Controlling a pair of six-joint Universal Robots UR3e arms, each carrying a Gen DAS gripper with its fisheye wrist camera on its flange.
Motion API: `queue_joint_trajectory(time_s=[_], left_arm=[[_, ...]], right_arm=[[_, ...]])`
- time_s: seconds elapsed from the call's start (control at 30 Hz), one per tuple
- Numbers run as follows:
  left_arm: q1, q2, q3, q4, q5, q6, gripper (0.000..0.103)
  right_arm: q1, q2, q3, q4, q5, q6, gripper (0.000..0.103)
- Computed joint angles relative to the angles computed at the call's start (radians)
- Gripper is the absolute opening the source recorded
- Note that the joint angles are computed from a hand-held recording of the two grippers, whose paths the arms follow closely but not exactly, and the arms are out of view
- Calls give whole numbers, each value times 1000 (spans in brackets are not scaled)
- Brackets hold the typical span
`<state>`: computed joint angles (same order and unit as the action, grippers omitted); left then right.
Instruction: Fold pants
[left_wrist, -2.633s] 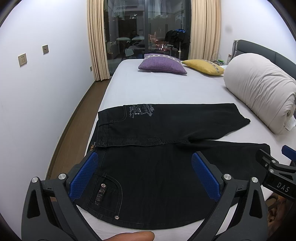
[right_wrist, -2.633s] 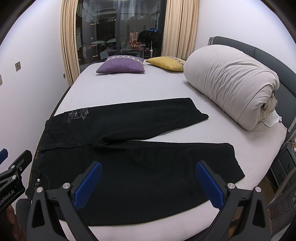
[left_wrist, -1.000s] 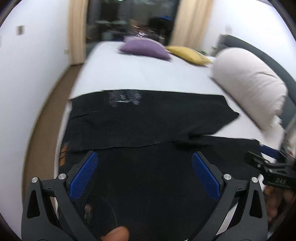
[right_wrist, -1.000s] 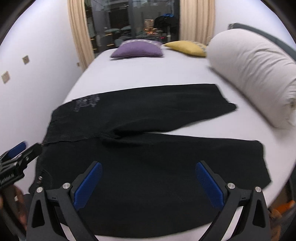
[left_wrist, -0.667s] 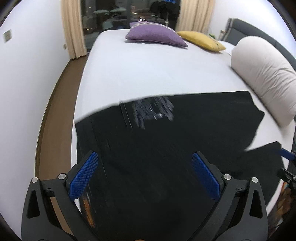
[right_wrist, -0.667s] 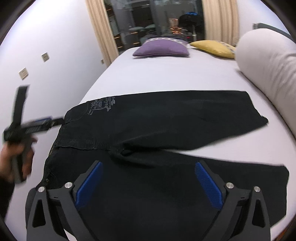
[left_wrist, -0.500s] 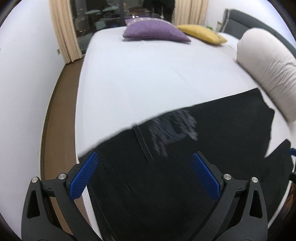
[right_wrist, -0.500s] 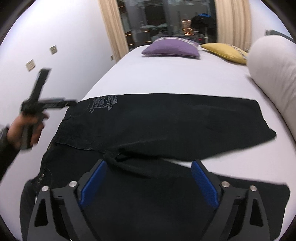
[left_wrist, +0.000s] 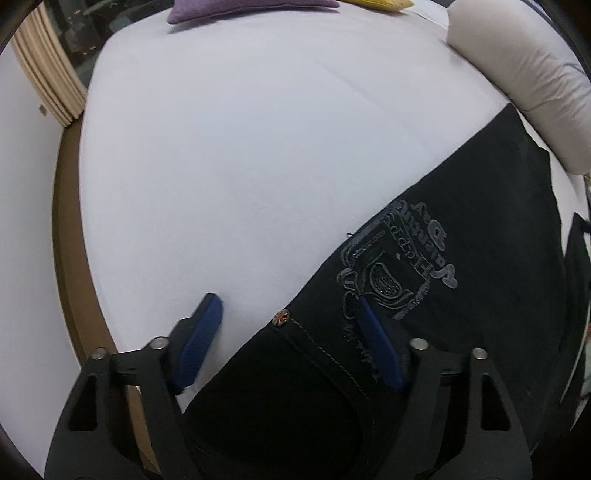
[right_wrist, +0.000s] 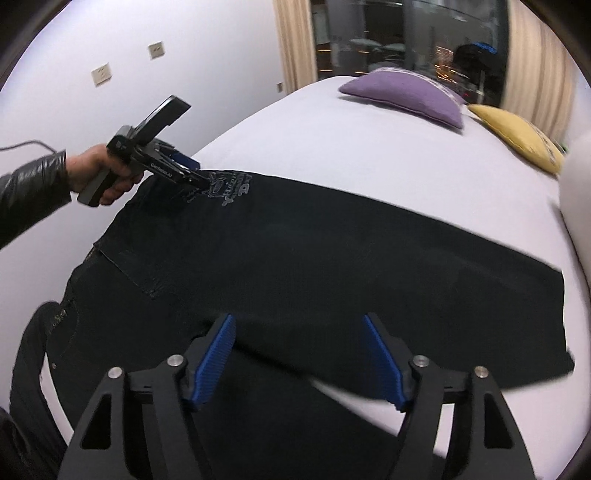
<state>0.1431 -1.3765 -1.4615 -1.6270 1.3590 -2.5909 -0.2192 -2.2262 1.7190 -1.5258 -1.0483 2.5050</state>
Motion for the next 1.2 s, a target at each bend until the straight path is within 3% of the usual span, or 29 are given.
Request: queue_joint_trajectory(time_s=[0.03, 0.07, 0.1, 0.17, 0.27, 0.47, 0.7, 0.83, 0.9, 0.97, 1.03, 1.2], left_arm=[[3, -17, 13, -10, -6, 11, 58], [-3, -31, 15, -9, -3, 7, 42], [-13, -46, 31, -11, 26, 5, 33], [-15, -54, 41, -16, 44, 17, 22], [-5, -8, 2, 7, 47, 27, 14], [62, 186, -138, 109, 1, 80, 10], [154, 404, -266, 129, -111, 137, 10], [258, 512, -264, 12, -190, 207, 10], [383, 590, -242, -136, -258, 322, 10], [363, 613, -226, -167, -265, 294, 10], [375, 616, -212, -200, -265, 297, 10], [373, 615, -199, -211, -275, 284, 10]], right_arm=[[26, 37, -11, -36, -5, 9, 72], [61, 81, -25, -83, -16, 26, 72], [83, 114, -39, -110, -27, 36, 71], [147, 209, -87, -184, -66, 70, 69], [212, 330, -177, -240, -107, 102, 68], [366, 569, -410, -289, -201, 112, 64], [536, 875, -749, -245, -301, 94, 64], [611, 1014, -894, -205, -367, 67, 62], [638, 1079, -966, -179, -402, 65, 61], [651, 1142, -1052, -133, -404, 74, 51], [660, 1207, -1151, -66, -408, 84, 23], [637, 1182, -1130, -50, -354, 117, 13]])
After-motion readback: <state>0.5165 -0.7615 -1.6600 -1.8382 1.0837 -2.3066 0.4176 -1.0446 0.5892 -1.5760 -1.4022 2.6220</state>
